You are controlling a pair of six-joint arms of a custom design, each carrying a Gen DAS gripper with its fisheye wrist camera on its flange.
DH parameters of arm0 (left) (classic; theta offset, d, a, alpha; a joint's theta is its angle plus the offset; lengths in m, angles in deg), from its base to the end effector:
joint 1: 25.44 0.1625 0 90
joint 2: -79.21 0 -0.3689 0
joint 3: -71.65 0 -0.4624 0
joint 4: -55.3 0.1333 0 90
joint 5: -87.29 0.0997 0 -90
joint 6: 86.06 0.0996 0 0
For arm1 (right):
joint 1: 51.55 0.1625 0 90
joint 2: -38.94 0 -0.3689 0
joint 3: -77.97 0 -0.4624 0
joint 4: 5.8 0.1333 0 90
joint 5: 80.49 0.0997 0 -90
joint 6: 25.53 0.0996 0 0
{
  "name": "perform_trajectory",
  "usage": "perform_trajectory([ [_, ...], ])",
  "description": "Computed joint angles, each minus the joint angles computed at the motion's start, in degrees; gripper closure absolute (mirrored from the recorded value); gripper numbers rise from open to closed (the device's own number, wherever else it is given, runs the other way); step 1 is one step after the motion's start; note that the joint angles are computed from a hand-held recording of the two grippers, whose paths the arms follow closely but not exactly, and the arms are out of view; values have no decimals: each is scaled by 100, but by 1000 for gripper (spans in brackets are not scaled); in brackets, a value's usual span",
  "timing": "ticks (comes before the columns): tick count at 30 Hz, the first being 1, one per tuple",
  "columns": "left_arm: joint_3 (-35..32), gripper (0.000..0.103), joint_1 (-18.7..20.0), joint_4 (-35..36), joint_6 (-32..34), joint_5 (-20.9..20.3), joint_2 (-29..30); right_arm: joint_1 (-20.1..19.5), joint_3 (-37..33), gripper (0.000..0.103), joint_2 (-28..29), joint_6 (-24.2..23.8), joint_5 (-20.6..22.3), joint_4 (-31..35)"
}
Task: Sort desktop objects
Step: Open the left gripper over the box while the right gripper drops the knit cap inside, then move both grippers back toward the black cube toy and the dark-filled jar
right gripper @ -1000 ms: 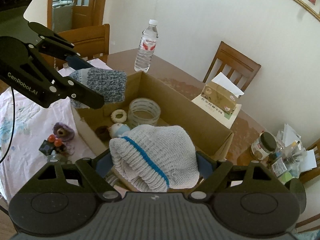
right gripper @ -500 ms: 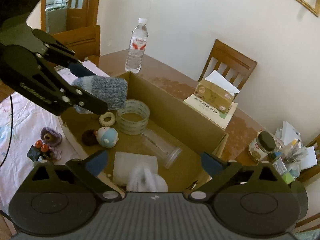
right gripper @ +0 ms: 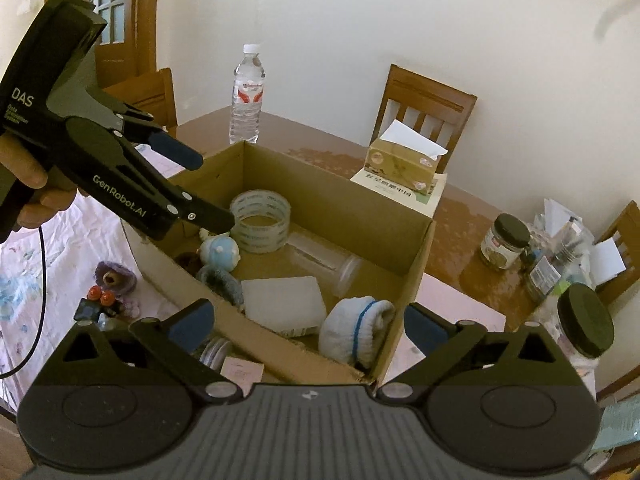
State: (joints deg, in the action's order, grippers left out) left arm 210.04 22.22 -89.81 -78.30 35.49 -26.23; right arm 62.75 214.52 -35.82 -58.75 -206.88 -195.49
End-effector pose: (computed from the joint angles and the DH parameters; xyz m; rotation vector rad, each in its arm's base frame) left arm -0.1332 -0.4356 0.2317 0.9127 2.3566 -0.7310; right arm 0.2501 -0.3736 0.1089 0.9033 -2.2002 0.7486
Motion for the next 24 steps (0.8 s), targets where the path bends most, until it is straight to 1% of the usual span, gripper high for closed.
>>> perform_trajectory([
  [7,329,13,-353,566,-455,376,-634,82,162,0,-124,196,96,-37],
  [13,640,13,-675,1326,-1154,723,-1333,138,317,0,-240,259,191,-84],
  [16,810,13,-863,1853,-1617,965,-1703,133,407,0,-310,303,265,-94],
  [19,954,13,-1012,2404,-2073,1108,-2064,133,518,0,-396,301,329,-87],
  [24,1154,13,-1283,3506,-3076,1389,-2592,11,702,0,-599,193,610,93],
])
